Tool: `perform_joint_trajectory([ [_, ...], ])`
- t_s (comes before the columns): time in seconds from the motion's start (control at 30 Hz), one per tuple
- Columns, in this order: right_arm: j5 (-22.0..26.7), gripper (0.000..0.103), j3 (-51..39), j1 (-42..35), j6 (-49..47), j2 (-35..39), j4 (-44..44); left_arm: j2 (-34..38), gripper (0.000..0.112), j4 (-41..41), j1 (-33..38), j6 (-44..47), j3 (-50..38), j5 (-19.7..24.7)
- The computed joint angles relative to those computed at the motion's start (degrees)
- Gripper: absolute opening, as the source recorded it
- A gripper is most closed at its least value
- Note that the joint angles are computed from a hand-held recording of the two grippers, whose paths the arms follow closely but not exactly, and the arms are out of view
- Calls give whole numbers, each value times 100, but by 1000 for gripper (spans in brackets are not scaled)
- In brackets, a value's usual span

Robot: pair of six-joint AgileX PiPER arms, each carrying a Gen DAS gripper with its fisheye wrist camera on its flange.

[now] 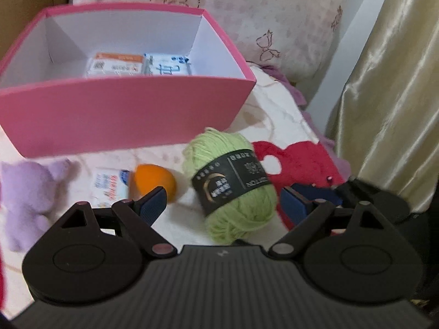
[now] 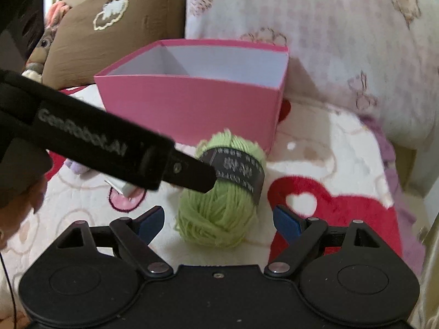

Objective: Organize objects
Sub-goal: 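Move the left gripper to the green yarn ball and close on it, then lift the green yarn ball with the left gripper and carry it over the pink box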

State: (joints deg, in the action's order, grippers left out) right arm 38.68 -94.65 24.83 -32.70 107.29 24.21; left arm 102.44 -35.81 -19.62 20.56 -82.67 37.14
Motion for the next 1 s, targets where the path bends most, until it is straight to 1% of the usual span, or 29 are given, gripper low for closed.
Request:
perform_joint_trajectory([
  [0.1, 24, 89, 27, -19, -96, 137, 168, 94, 90, -237, -27, 89, 92, -145],
  [0.17, -245, 89, 143, 51, -159, 163, 108, 156, 88, -319, -47, 101, 129, -239],
  [0.23, -498, 89, 215, 90, -290, 191, 133, 235, 87, -471, -22, 151, 123, -212],
  [0.3, -632, 89, 230, 57, -445, 233, 316, 279, 83, -601, 7, 205, 146, -221],
  [0.33, -648, 89, 238, 25, -536, 247, 468, 289, 78, -751, 28, 324, 182, -246],
  [0.37, -628, 88, 248, -30, -709, 264, 705, 306, 71, -870, 46, 413, 202, -250],
  [0.4, -583, 82, 216, -52, -721, 292, 755, 358, 69, -1047, 87, 553, 179, -180],
  [0.43, -638, 76, 204, -30, -571, 323, 575, 415, 67, -1157, 118, 616, 128, -89],
  [0.47, -662, 76, 137, 7, -343, 371, 283, 462, 67, -1156, 130, 568, 78, -36],
  [0.5, -715, 76, 158, 21, -315, 369, 221, 506, 68, -1138, 122, 490, 42, -50],
  [0.57, -782, 76, 214, -11, -513, 361, 471, 548, 68, -1281, 138, 541, 33, -53],
  [0.6, -716, 71, 168, -23, -522, 390, 515, 582, 68, -1355, 144, 569, 12, -41],
  [0.63, -636, 70, 120, -32, -539, 417, 583, 611, 67, -1419, 160, 598, -3, -18],
  [0.67, -650, 69, 127, -27, -507, 410, 579, 624, 65, -1526, 174, 644, 14, -10],
  [0.73, -599, 65, 107, -38, -515, 413, 611, 653, 64, -1708, 199, 639, 49, 29],
  [0.83, -341, 60, -97, -35, -183, 430, 326, 666, 61, -2046, 276, 633, 132, 168],
  [0.9, -258, 59, -137, -51, -74, 421, 354, 636, 58, -2005, 266, 571, 143, 158],
  [1.0, -302, 57, -55, -2, 44, 338, 223, 594, 55, -1907, 266, 523, 121, 219],
])
